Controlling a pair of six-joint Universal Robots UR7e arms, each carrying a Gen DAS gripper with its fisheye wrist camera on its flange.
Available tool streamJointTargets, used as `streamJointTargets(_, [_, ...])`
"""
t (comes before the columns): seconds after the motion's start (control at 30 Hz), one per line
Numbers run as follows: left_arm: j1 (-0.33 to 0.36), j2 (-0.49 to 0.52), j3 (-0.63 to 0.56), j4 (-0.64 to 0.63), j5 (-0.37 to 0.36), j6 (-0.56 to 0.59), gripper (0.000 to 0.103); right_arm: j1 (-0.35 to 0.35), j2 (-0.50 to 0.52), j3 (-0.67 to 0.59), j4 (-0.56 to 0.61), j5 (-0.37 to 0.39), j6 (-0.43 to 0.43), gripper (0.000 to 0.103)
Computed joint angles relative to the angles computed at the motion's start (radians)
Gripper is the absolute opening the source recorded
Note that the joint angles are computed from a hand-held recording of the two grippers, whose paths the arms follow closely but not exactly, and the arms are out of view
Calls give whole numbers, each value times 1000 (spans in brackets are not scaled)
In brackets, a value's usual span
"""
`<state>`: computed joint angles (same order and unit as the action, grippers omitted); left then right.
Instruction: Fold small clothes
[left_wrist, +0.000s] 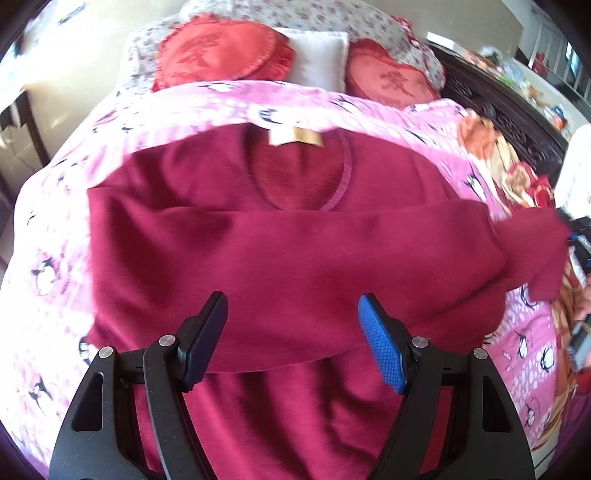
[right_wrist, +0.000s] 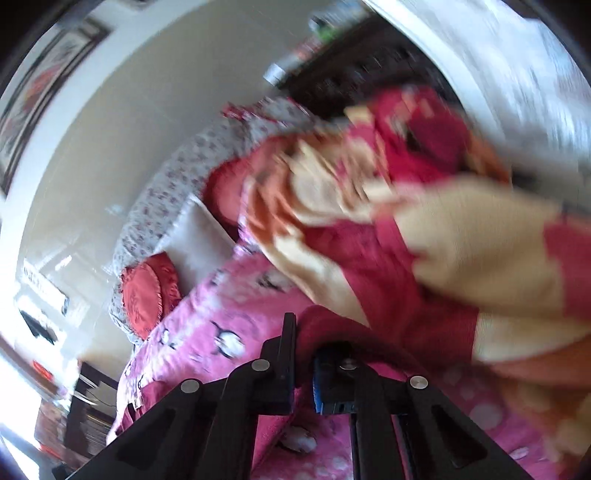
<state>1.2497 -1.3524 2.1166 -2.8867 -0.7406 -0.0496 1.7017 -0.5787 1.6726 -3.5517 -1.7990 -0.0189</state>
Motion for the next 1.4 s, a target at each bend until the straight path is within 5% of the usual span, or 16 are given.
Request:
streamJointTargets(0.27, [29, -120, 45, -82, 20, -7, 73, 217, 9, -64, 39, 82, -313, 6])
streamJointTargets(0.5, [77, -218, 66, -95, 17, -68, 73, 355, 214, -225, 443, 89, -523, 6])
streamJointTargets(0.6, [96, -238, 64, -59, -14, -91, 73, 370, 340, -314, 589, -20, -542, 13])
streamJointTargets(0.67, [103, -248, 64, -51, -32, -78, 73, 368, 393, -351, 658, -88, -530, 45])
streamJointTargets(0.7, [106, -248, 65, -54, -43, -66, 73, 361, 395, -344, 675, -95, -522, 45])
streamJointTargets(0.9, [115, -218, 61, -69, -72, -57, 73, 332, 314, -239, 561, -35, -495, 49])
streamJointTargets(1.0, [121, -215, 52, -64, -88, -72, 73, 308, 295, -242, 531, 17, -445, 67])
streamJointTargets(1.2, [120, -247, 46, -46, -117, -81, 73, 303, 364, -376, 689, 125, -354, 73])
streamJointTargets(1.4, [128, -266, 42, -64, -122, -68, 73, 363, 387, -354, 714, 169, -555, 72])
